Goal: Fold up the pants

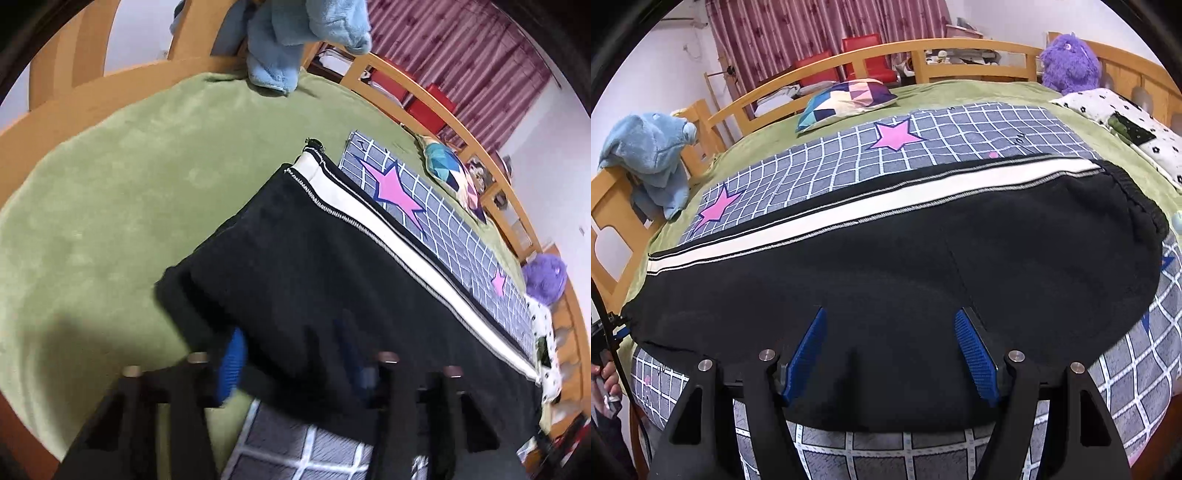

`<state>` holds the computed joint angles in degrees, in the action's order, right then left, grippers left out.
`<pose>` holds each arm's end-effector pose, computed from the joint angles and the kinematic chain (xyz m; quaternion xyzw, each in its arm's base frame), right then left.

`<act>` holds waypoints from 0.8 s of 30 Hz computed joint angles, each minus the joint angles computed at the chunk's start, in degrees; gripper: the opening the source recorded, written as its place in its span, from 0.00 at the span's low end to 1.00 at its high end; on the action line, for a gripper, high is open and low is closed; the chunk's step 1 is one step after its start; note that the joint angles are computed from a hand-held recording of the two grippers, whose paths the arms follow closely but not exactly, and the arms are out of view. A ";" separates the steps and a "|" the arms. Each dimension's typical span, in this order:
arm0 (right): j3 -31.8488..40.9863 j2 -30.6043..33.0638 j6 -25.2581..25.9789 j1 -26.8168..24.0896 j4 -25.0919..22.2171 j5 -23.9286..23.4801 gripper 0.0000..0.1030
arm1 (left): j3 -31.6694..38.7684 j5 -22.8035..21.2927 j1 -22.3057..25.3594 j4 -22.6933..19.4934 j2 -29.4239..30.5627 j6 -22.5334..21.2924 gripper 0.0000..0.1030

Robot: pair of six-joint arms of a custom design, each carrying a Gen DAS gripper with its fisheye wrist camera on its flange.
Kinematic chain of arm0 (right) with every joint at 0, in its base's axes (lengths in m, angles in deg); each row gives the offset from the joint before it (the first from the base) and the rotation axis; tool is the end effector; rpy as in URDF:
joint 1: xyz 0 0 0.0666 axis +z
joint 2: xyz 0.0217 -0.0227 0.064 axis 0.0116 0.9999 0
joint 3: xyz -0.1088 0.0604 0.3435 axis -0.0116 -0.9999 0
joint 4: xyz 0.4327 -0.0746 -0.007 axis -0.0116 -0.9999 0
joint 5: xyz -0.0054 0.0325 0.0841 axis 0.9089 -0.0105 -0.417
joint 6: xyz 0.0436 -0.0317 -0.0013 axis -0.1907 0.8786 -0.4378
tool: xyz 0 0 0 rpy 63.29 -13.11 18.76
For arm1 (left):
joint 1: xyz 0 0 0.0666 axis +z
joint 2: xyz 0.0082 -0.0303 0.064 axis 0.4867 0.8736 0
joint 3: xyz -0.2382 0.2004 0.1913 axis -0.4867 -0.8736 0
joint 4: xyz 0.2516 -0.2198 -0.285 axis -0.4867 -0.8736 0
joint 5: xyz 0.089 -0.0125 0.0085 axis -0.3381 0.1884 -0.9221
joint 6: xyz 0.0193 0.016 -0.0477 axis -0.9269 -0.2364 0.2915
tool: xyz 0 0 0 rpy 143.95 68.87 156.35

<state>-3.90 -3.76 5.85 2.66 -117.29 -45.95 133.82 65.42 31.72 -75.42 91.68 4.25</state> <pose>0.3903 0.0038 0.3725 0.3184 0.8827 -0.0127 0.3454 0.7148 0.0172 0.3500 -0.0159 0.9369 -0.2117 0.2777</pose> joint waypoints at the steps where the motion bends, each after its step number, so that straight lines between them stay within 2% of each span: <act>1: -0.29 -0.22 -0.55 -0.08 -0.22 -0.11 0.69 | 1.73 -1.15 -0.22 -1.76 0.87 -0.72 0.04; 2: -0.42 -0.25 -0.86 -0.22 -0.45 -0.39 0.69 | 3.00 -1.43 -0.10 -2.49 1.22 -1.20 0.04; 3: -0.42 -0.17 -1.13 -0.43 -0.93 -0.90 0.69 | 1.79 -1.52 0.41 -0.34 -0.03 0.55 0.04; 4: -0.37 -0.17 -1.24 -0.46 -1.29 -1.01 0.69 | 0.08 -0.22 1.32 2.01 -1.60 2.09 0.04; 6: -0.53 -0.71 -1.04 -0.30 -1.44 -0.69 0.69 | 0.08 2.02 2.55 2.02 -2.17 1.97 0.05; 8: -0.70 -1.26 -0.39 0.07 -1.32 -0.29 0.69 | 1.09 0.91 2.63 0.04 -0.99 1.43 0.05; 10: -0.73 -1.49 0.99 0.46 -0.40 -1.41 0.69 | 5.10 -0.45 2.17 -5.97 2.63 0.32 0.06; 12: -0.94 -1.62 2.30 0.87 0.53 -2.47 0.69 | 6.80 -1.85 1.85 -9.16 4.16 1.40 0.16; 13: -0.80 -1.32 3.60 1.23 0.83 -3.42 0.69 | 5.72 -3.06 1.67 -8.64 3.52 1.94 0.22; 15: -0.61 -0.76 5.86 1.93 1.37 -4.82 0.69 | 2.78 -3.77 1.41 -6.53 1.37 1.35 0.24; 17: -0.29 0.09 7.72 3.00 2.45 -5.79 0.69 | 1.02 -3.75 1.22 -5.86 -0.23 0.53 0.36; 18: -0.16 0.44 8.37 3.35 3.06 -6.69 0.69 | 0.10 -3.53 1.22 -5.55 -1.09 0.13 0.46; 21: -0.51 0.95 10.87 4.90 5.73 -9.66 0.69 | -2.47 -1.44 0.72 -4.17 -3.47 -1.91 0.49; 24: -0.05 2.81 14.00 7.42 6.76 -9.49 0.69 | -3.96 0.19 -0.31 -4.22 -4.56 -2.16 0.52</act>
